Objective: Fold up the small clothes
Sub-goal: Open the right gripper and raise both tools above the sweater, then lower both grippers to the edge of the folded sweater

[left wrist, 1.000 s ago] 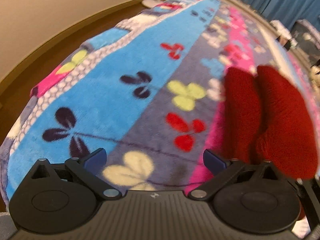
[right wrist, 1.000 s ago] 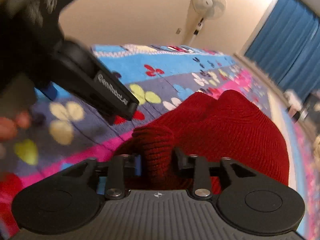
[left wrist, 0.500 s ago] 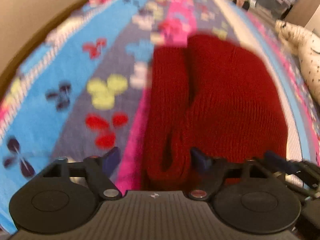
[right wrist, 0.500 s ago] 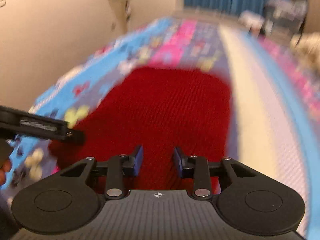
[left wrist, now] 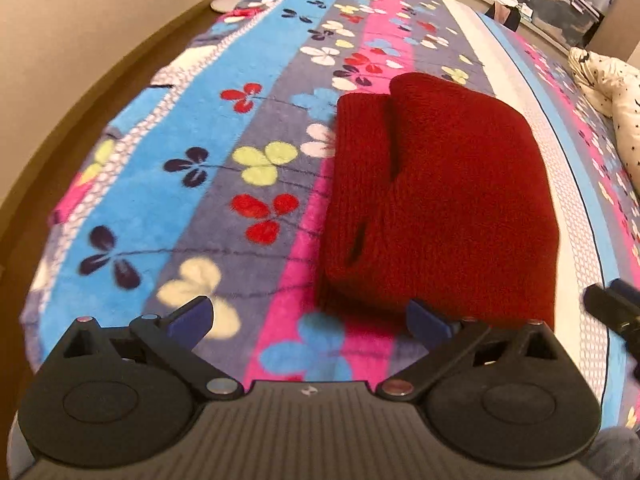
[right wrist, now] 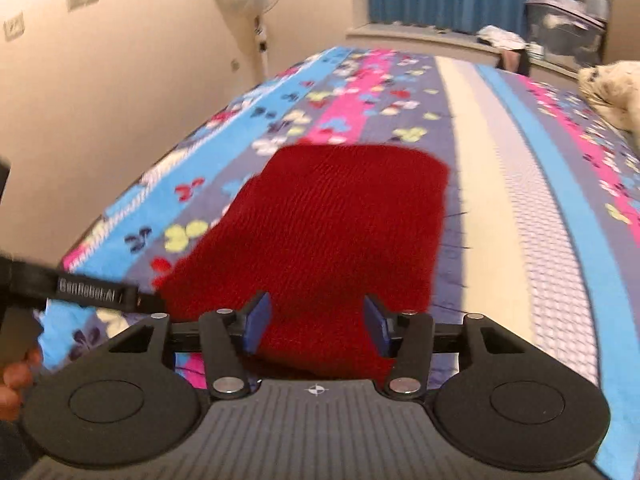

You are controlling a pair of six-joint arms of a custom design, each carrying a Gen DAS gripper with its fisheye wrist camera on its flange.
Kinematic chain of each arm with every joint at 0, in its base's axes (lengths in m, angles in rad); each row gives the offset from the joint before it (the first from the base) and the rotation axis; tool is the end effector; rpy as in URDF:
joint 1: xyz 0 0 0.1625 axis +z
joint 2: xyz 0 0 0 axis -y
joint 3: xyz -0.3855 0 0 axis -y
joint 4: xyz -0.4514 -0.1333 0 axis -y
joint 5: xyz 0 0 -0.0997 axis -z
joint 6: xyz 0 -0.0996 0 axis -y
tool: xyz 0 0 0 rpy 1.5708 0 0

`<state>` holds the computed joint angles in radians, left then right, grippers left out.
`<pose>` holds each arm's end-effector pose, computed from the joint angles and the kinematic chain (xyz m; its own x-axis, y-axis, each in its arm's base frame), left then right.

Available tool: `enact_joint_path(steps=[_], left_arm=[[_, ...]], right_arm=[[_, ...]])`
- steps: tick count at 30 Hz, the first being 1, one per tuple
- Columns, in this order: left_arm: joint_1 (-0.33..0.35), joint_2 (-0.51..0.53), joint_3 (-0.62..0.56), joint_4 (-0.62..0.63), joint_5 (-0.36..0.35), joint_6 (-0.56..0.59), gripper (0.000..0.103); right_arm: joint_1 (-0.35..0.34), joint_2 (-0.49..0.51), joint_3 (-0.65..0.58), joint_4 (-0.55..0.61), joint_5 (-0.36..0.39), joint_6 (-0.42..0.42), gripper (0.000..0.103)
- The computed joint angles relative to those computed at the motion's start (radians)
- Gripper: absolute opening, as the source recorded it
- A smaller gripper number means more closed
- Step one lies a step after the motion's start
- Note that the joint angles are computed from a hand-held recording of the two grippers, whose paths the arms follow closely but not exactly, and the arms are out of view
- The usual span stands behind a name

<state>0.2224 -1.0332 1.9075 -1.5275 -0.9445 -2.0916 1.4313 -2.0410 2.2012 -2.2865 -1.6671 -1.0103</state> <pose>-0.4293 -0.2936 0.0191 -0.6512 -0.5606 -0.5116 -0.0561 0.7078 -0.7041 0.0658 -0.4212 0.4025 -0.6203 -0.6124 0.4901 -0.7661 0.6070 -0.2112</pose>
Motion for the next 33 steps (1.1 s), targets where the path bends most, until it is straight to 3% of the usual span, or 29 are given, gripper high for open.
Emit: enact_joint_path(steps=[4, 16, 25, 33], left_arm=[[-0.052, 0.062, -0.085, 0.094, -0.054, -0.04, 0.103], [-0.164, 0.181, -0.252, 0.218, -0.109, -0.074, 0.103], [-0.174, 0.198, -0.275, 0.227, -0.117, -0.064, 0.103], [-0.146, 0.176, -0.236, 0.18, -0.133, -0.059, 0.103]], right_arm=[[-0.016, -0.097, -0.009, 0.095, -0.024, 0.01, 0.072], [-0.136, -0.306, -0.008, 0.27, 0.083, -0.118, 0.08], [-0.152, -0.328, -0.006, 0.275, 0.097, -0.126, 0.082], [-0.134, -0.282, 0.003, 0.226, 0.041, -0.117, 0.082]])
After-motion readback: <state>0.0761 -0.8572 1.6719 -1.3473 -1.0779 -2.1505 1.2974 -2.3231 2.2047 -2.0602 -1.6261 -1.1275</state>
